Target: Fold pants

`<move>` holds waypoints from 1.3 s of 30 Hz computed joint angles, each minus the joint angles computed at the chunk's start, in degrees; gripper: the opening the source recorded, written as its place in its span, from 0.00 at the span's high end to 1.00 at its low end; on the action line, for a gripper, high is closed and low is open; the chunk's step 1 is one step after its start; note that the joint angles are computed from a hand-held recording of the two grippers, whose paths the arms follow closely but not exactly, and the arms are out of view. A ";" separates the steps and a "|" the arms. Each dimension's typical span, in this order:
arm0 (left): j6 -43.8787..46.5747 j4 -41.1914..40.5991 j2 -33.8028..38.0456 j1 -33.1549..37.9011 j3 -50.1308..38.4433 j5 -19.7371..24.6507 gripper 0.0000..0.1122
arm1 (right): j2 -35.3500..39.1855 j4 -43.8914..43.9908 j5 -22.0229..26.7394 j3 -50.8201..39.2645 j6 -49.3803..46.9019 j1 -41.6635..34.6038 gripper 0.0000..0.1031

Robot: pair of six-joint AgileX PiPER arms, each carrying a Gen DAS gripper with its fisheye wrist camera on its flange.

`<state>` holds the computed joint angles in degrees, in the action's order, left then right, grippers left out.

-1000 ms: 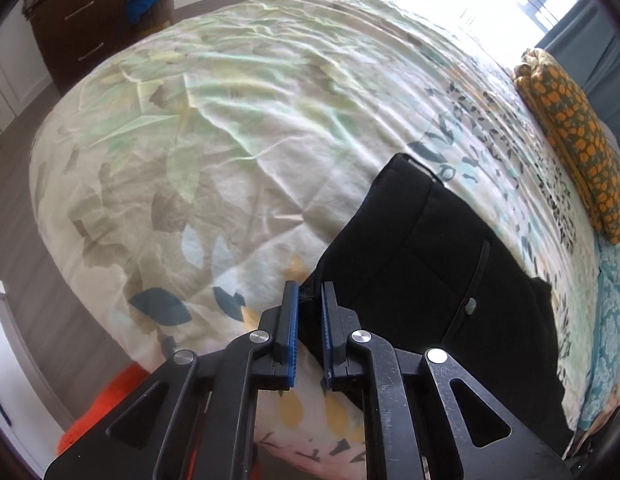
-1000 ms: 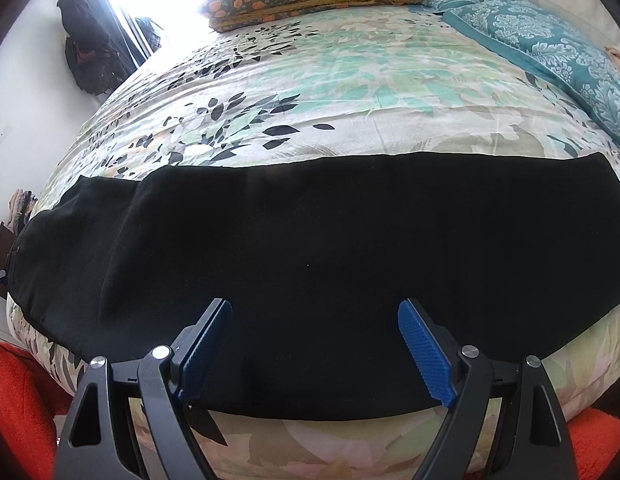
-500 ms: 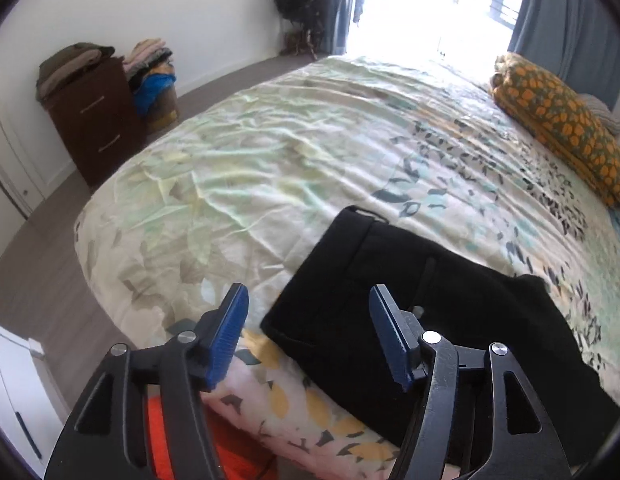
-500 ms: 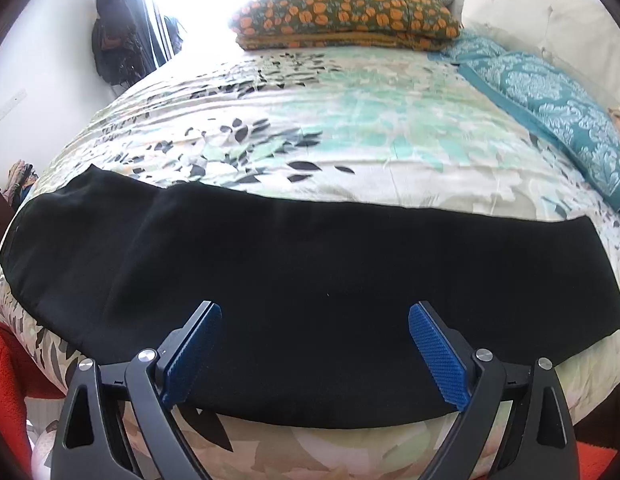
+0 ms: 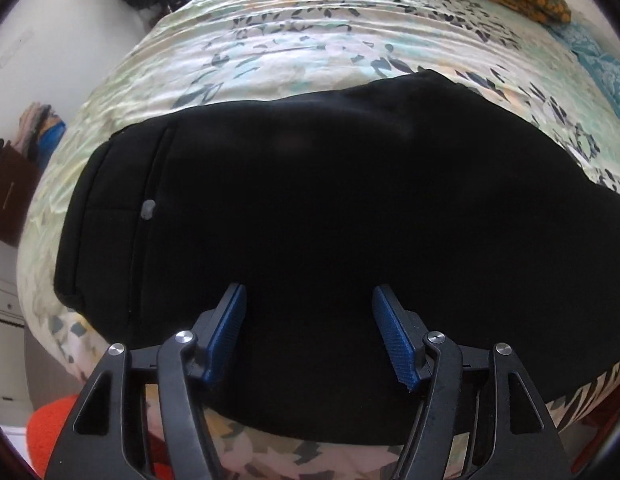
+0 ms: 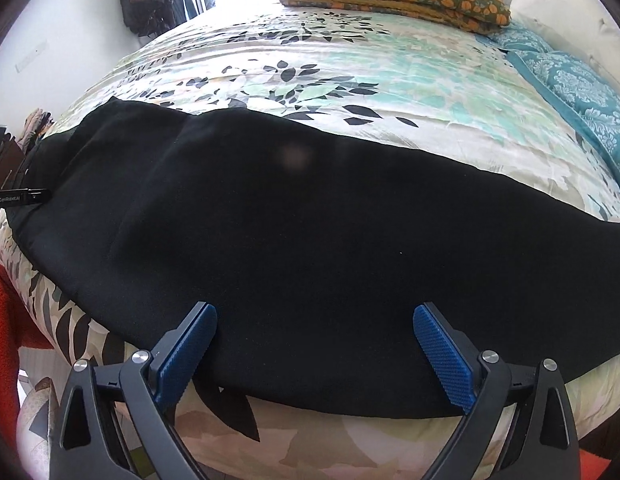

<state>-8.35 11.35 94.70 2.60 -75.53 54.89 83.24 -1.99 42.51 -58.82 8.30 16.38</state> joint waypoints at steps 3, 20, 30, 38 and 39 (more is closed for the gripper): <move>5.00 -9.73 -1.53 2.65 -5.12 -2.04 0.40 | 0.24 0.65 -0.40 0.19 -0.49 -0.34 0.02; 0.12 -8.70 17.23 -5.09 -26.96 -1.01 0.38 | 0.70 1.29 -1.34 0.55 -1.83 -0.90 0.00; -5.56 -2.51 19.86 -7.05 -27.03 0.26 0.34 | 1.19 1.02 -1.11 -0.01 -1.41 -0.60 0.00; 2.86 -12.19 -3.28 -14.08 -4.44 -6.60 0.33 | -1.83 2.35 -1.22 -0.35 -2.01 -1.61 0.00; 2.99 -11.98 -5.18 -16.14 -1.33 -7.33 0.33 | -2.65 1.70 -2.03 -0.01 -1.50 -1.28 0.00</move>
